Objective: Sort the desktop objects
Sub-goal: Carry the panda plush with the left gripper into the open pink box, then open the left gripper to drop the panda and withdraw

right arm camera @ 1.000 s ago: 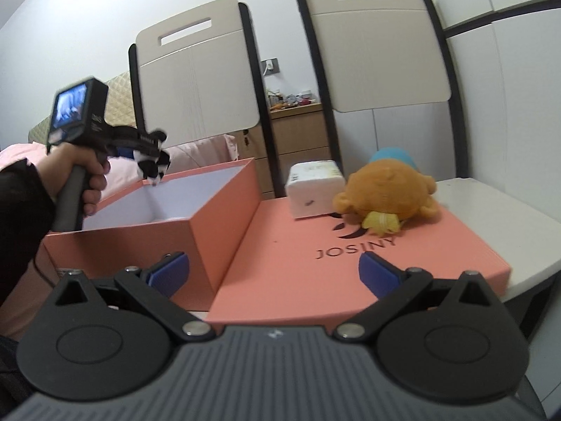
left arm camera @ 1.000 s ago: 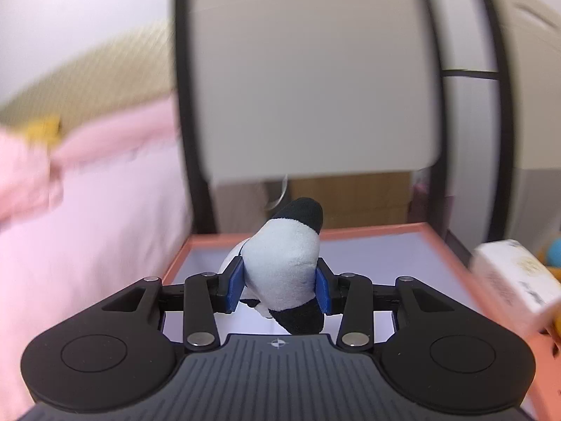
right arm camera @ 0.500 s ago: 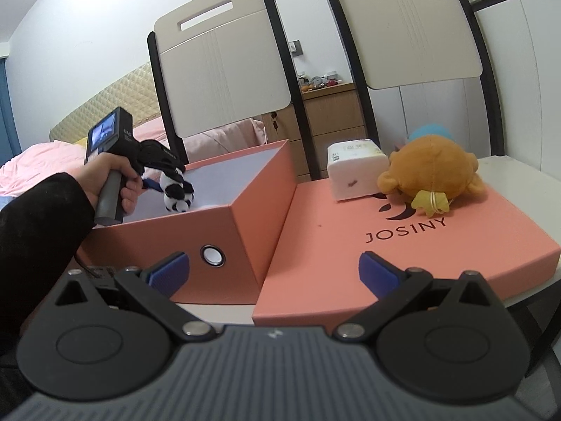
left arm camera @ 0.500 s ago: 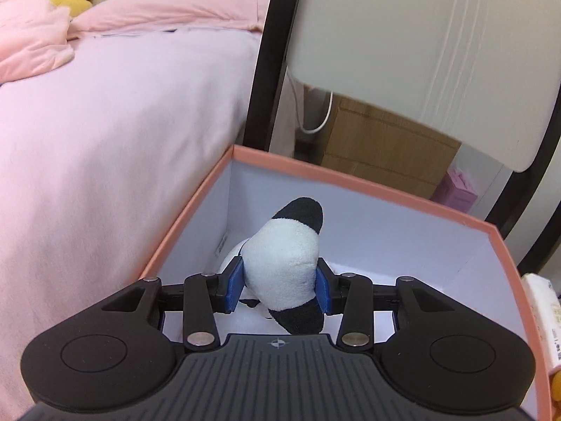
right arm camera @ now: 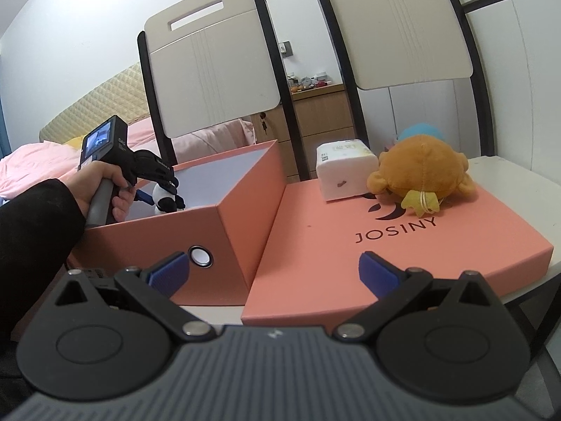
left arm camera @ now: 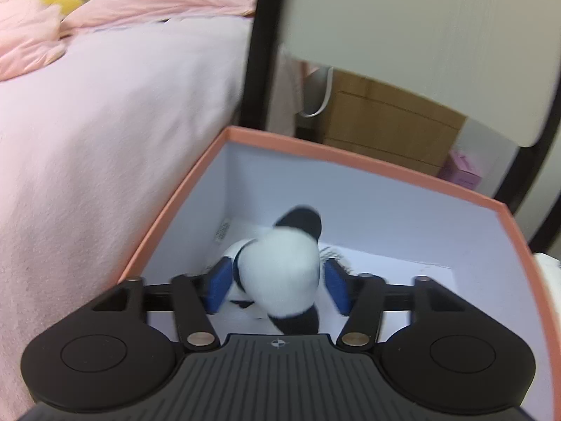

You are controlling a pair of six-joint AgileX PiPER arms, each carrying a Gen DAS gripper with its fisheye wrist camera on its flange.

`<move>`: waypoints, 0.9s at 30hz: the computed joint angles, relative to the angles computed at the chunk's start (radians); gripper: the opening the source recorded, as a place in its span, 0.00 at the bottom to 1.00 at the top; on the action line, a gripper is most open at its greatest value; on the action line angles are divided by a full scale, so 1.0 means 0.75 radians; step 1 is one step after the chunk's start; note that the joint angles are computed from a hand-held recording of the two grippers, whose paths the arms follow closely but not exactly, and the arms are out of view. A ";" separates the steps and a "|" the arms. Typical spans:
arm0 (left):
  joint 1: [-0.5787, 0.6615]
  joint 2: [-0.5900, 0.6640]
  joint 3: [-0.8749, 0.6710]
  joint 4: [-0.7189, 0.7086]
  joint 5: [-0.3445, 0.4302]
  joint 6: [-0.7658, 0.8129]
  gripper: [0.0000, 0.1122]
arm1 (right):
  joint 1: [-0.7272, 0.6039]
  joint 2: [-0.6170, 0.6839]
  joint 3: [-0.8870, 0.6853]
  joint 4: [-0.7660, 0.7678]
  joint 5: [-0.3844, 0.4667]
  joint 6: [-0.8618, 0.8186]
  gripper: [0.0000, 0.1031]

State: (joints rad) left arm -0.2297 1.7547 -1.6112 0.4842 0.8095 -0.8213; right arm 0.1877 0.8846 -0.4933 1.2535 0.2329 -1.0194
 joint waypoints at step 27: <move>-0.559 -0.611 0.664 0.971 0.101 -0.798 0.90 | -0.128 -0.115 0.031 0.251 0.073 -0.247 1.00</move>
State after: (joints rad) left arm -0.6486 1.2964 -1.1135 1.2125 0.8849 -1.4197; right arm 0.0919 0.7986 -0.4700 1.4416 0.2875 -1.2050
